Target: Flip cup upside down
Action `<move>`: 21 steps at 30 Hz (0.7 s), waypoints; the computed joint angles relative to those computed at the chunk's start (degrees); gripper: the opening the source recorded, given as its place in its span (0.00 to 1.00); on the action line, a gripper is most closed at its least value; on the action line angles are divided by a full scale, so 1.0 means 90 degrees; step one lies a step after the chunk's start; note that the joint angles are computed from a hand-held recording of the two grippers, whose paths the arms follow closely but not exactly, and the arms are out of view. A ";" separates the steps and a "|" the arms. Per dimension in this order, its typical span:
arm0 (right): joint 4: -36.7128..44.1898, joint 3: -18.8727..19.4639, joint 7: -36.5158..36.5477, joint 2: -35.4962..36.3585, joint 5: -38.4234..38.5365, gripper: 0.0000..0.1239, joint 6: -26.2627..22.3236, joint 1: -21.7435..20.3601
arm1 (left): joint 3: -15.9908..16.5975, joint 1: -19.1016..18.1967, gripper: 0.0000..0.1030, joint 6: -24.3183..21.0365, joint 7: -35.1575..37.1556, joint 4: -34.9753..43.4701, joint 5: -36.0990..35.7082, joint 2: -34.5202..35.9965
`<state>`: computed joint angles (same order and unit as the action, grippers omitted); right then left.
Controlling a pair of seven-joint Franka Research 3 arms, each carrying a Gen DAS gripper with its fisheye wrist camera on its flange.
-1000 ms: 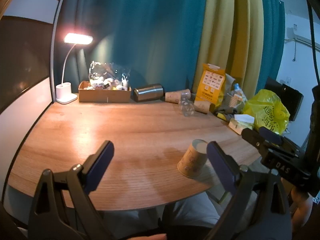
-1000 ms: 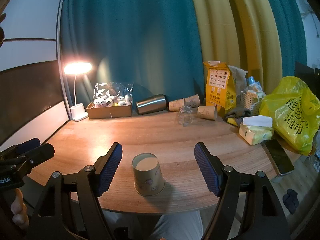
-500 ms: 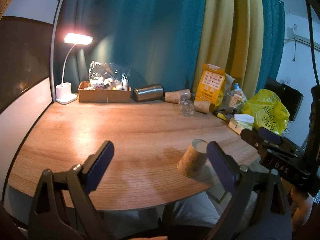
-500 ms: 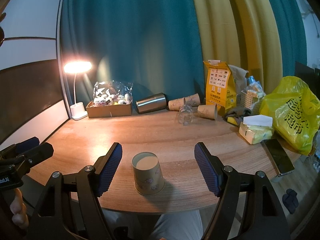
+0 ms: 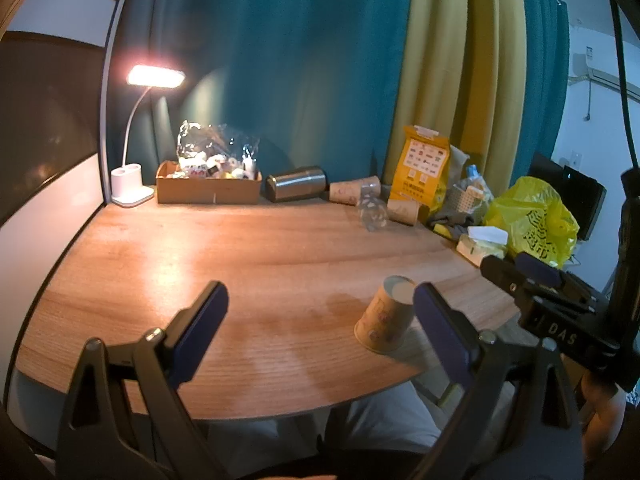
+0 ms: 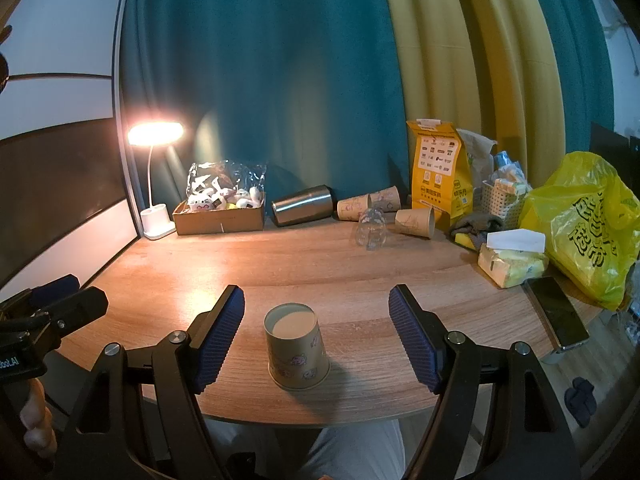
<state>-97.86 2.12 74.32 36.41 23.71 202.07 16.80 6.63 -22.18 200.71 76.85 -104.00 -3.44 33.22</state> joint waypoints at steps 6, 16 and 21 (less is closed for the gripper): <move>-0.0015 0.0012 0.0015 -0.0005 -0.0022 0.63 0.0013 -0.0015 | -0.0093 0.0090 0.92 -0.0023 0.0000 -0.0015 0.0123 0.0000; -0.0046 0.0044 0.0041 0.0001 -0.0066 0.63 0.0052 -0.0053 | -0.0079 0.0082 0.92 -0.0019 -0.0014 -0.0008 0.0195 0.0017; -0.0043 0.0034 0.0044 -0.0003 -0.0070 0.63 0.0039 -0.0044 | -0.0098 0.0116 0.92 -0.0047 -0.0013 0.0019 0.0226 0.0020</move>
